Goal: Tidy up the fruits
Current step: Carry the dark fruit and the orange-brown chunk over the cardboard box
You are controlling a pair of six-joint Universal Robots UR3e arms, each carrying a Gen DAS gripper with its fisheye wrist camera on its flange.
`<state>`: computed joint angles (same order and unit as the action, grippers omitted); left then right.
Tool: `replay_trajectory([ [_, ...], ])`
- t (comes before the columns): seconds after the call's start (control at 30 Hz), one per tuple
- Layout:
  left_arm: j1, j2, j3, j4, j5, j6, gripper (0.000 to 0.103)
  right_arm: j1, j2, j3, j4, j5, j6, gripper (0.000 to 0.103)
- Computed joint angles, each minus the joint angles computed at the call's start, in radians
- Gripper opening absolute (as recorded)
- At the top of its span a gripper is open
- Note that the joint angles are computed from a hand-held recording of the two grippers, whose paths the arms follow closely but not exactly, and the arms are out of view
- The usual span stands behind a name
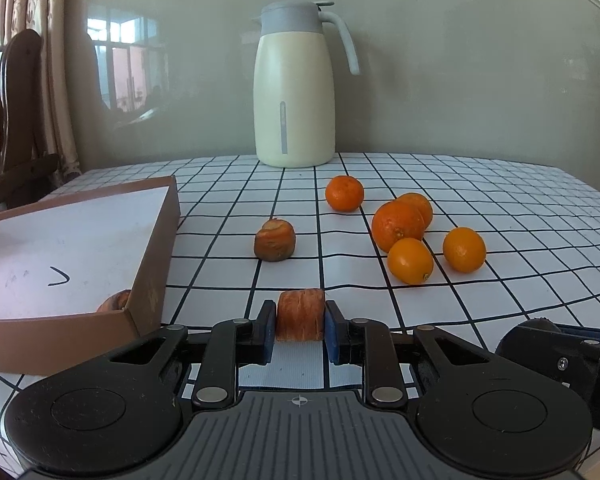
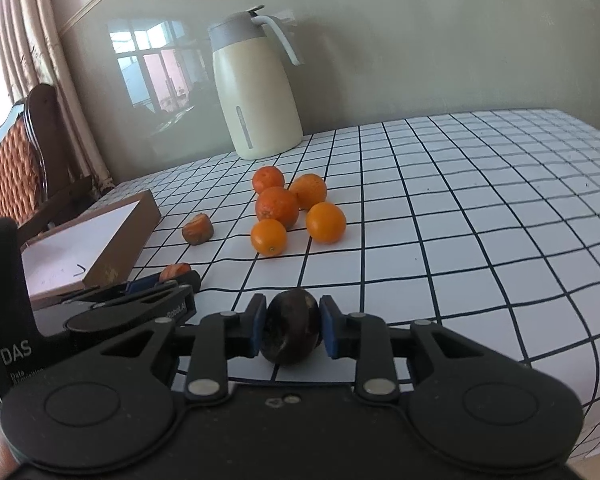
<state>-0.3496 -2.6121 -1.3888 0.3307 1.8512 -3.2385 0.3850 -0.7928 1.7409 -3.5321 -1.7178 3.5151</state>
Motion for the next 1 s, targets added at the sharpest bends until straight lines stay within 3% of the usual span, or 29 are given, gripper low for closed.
replay_trajectory([
  [0.17, -0.003, 0.004, -0.004, -0.003, 0.008, 0.001, 0.025, -0.009, 0.001, -0.008, 0.026, 0.021, 0.005, 0.028],
  [0.4, -0.012, 0.016, -0.038, 0.025, 0.017, 0.009, 0.025, -0.002, 0.0, -0.007, 0.025, 0.007, -0.016, 0.025],
  [0.53, 0.004, 0.071, -0.133, 0.064, -0.02, 0.011, 0.025, 0.001, -0.002, 0.0, -0.005, 0.005, -0.027, 0.017],
  [0.7, 0.024, 0.117, -0.223, 0.091, -0.056, 0.03, 0.025, 0.009, 0.006, -0.024, 0.018, -0.013, -0.034, 0.017],
  [0.77, 0.024, 0.117, -0.237, 0.102, -0.055, 0.039, 0.025, 0.006, 0.004, -0.02, 0.022, -0.005, -0.02, 0.022],
  [0.8, 0.023, 0.12, -0.243, 0.105, -0.053, 0.05, 0.025, -0.001, 0.0, -0.018, 0.037, 0.013, -0.002, 0.03],
  [0.87, 0.023, 0.121, -0.253, 0.116, -0.053, 0.051, 0.025, -0.024, -0.003, 0.005, 0.028, 0.055, 0.042, 0.03],
  [1.0, 0.024, 0.125, -0.255, 0.112, -0.055, 0.044, 0.025, -0.006, 0.002, -0.007, 0.035, 0.024, 0.02, 0.028],
])
